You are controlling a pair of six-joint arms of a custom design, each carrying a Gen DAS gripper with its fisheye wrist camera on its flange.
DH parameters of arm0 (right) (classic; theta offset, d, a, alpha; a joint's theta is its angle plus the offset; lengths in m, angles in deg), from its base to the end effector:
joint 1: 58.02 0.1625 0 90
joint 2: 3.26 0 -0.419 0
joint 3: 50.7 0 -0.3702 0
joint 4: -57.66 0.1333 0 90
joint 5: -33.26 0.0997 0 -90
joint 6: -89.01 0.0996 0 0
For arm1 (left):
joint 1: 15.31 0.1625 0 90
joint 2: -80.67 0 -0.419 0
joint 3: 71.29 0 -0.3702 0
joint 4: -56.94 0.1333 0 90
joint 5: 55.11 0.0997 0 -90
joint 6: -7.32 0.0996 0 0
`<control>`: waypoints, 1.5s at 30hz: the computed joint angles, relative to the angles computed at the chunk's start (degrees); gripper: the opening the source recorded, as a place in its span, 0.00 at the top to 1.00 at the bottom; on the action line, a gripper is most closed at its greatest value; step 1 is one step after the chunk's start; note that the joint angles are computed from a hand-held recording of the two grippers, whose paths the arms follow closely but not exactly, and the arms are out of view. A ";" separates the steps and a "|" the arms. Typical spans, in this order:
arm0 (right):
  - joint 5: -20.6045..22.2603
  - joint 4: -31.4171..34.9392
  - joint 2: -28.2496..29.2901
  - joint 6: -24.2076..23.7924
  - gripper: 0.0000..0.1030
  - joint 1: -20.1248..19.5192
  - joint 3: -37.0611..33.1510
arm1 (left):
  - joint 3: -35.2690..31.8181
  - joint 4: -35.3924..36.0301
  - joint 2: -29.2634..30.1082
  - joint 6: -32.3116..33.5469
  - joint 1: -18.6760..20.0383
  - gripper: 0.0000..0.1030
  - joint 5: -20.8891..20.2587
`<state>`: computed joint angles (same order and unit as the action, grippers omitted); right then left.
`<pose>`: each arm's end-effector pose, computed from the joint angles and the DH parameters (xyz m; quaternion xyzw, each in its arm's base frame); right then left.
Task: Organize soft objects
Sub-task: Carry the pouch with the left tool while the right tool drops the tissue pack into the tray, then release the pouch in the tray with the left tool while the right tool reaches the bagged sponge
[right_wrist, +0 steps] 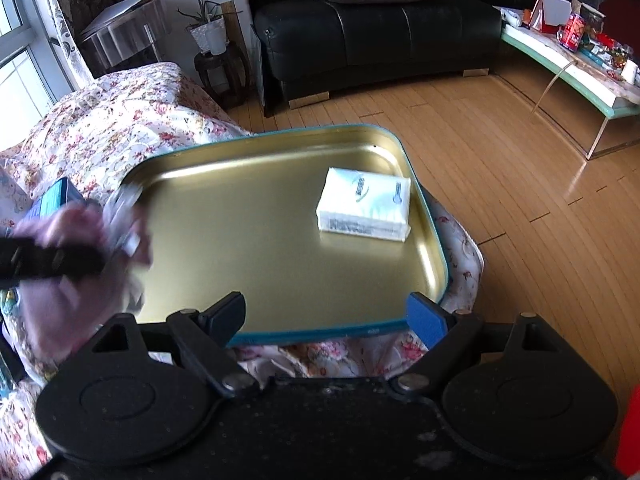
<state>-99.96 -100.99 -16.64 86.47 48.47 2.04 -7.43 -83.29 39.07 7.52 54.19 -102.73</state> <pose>0.2941 -0.7643 0.0102 0.0569 -0.9025 0.2766 0.3251 -0.0849 -0.7994 0.2822 0.0766 0.9057 -0.2836 0.3055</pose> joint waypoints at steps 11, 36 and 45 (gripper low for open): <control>0.17 1.17 -0.82 1.45 0.14 -0.36 1.43 | -4.23 -2.66 3.36 2.98 -0.38 0.30 0.44; 3.61 4.74 -1.69 -3.26 0.01 4.46 5.02 | 19.69 -16.29 -12.48 -0.62 -1.33 0.07 10.73; 7.73 8.68 0.25 -10.76 0.01 8.37 4.38 | 29.35 -17.05 -21.22 -6.55 -0.39 0.07 17.49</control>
